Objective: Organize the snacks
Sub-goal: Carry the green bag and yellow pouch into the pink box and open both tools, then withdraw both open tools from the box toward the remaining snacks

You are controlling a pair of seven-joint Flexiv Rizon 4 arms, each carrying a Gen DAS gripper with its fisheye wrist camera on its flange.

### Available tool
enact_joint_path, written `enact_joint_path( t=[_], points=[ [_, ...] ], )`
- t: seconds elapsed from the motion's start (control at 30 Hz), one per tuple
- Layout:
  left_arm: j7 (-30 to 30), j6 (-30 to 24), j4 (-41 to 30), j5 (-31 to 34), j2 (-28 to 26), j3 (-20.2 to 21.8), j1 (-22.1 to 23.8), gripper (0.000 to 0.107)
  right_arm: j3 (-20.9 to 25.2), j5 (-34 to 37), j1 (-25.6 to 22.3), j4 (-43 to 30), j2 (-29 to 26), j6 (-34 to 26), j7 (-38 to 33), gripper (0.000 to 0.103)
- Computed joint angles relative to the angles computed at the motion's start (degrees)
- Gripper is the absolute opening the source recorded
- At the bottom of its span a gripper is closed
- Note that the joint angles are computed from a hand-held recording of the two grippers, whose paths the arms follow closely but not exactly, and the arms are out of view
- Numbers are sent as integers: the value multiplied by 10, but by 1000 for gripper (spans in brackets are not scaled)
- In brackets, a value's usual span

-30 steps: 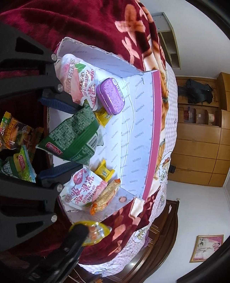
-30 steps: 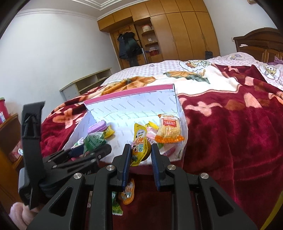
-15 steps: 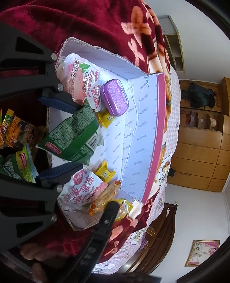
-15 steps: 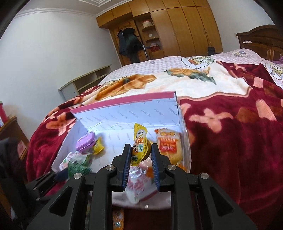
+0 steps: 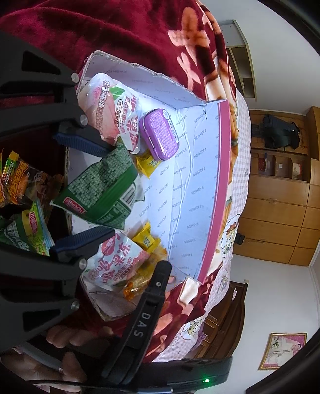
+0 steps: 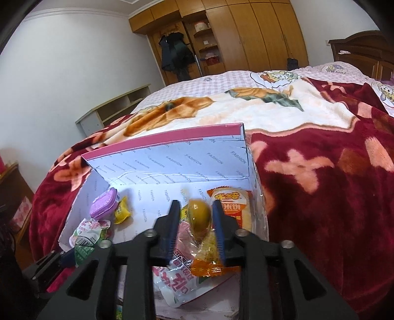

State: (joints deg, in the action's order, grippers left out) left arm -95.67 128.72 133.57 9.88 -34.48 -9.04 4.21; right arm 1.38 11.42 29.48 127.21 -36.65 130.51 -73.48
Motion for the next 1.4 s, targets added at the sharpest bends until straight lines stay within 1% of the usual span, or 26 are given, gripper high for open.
enact_joint_path(
  t=[0.1, 0.23, 0.3, 0.33, 0.4, 0.43, 0.5, 0.6, 0.67, 0.87, 1.07, 1.2, 1.4],
  points=[
    [0, 1, -1, 1, -1, 0, -1, 62, -2, 5, 5, 1, 2, -3, -2, 42],
    [3, -3, 0, 3, 2, 1, 0, 62, -2, 11, 10, 5, 7, 3, -7, 43],
    [11, -6, 0, -3, 5, 7, -9, 62, -4, 18, 17, 9, 11, 9, -13, 46],
    [15, -7, 2, -8, 7, 11, -14, 63, -5, 24, 20, 11, 14, 12, -16, 47],
    [14, -5, 4, -3, 9, 6, -8, 67, -3, 33, 24, 14, 18, 18, -18, 51],
    [10, -4, 5, 6, 10, -1, 1, 71, -2, 36, 25, 16, 20, 20, -18, 51],
    [7, -3, 8, 15, 13, -6, 8, 75, 2, 40, 26, 21, 23, 24, -19, 52],
    [11, 3, 14, 11, 20, 2, 0, 75, 3, 52, 34, 28, 29, 28, -22, 52],
    [8, 7, 19, 16, 26, 1, 4, 75, 7, 59, 37, 34, 33, 37, -23, 52],
    [-26, 4, 36, 62, 48, -22, 55, 76, 10, 88, 55, 51, 50, 48, -35, 52],
    [-32, 5, 58, 64, 67, -4, 56, 76, 22, 114, 67, 68, 59, 65, -36, 52],
    [-41, 1, 72, 86, 78, -8, 77, 76, 30, 127, 74, 81, 61, 75, -32, 52],
    [-41, 6, 95, 97, 85, 1, 85, 76, 38, 166, 97, 101, 62, 95, -28, 52]
  ],
)
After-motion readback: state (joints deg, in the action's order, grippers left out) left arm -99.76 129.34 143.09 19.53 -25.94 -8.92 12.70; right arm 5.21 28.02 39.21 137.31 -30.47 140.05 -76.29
